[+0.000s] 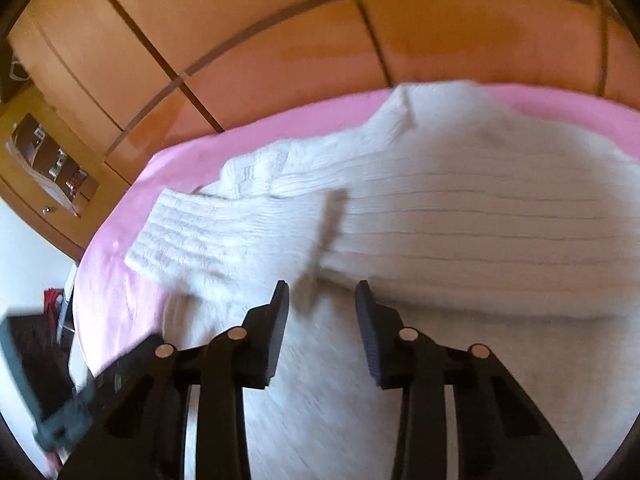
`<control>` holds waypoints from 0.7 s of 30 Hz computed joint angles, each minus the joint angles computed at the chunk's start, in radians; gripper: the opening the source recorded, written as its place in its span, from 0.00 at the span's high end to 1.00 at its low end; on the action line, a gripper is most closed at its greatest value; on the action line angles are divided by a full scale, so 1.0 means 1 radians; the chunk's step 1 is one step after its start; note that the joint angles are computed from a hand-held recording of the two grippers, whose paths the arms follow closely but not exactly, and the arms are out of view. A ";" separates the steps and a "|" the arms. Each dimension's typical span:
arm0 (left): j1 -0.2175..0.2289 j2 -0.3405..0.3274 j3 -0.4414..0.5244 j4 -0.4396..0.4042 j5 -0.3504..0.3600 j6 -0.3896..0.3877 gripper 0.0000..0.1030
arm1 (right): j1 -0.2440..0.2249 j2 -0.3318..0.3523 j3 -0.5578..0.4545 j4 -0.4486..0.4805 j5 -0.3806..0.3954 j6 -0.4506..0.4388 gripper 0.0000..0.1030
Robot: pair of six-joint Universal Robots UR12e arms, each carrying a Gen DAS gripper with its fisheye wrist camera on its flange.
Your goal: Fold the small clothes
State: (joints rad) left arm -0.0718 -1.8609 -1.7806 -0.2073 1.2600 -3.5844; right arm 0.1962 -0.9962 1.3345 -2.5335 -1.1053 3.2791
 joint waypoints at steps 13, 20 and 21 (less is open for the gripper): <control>-0.005 0.008 -0.030 0.014 0.012 -0.007 0.41 | 0.028 -0.038 -0.047 -0.158 -0.086 -0.163 0.94; -0.014 0.003 -0.023 0.003 0.035 0.006 0.41 | -0.035 -0.096 0.030 -0.273 -0.163 -0.109 0.95; -0.015 0.003 -0.022 0.002 0.037 0.007 0.41 | -0.046 -0.097 0.040 -0.259 -0.180 -0.089 0.95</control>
State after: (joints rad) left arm -0.0869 -1.8582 -1.8025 -0.2055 1.2973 -3.5776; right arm 0.1500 -1.0932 1.3750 -2.7927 -1.2855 3.1904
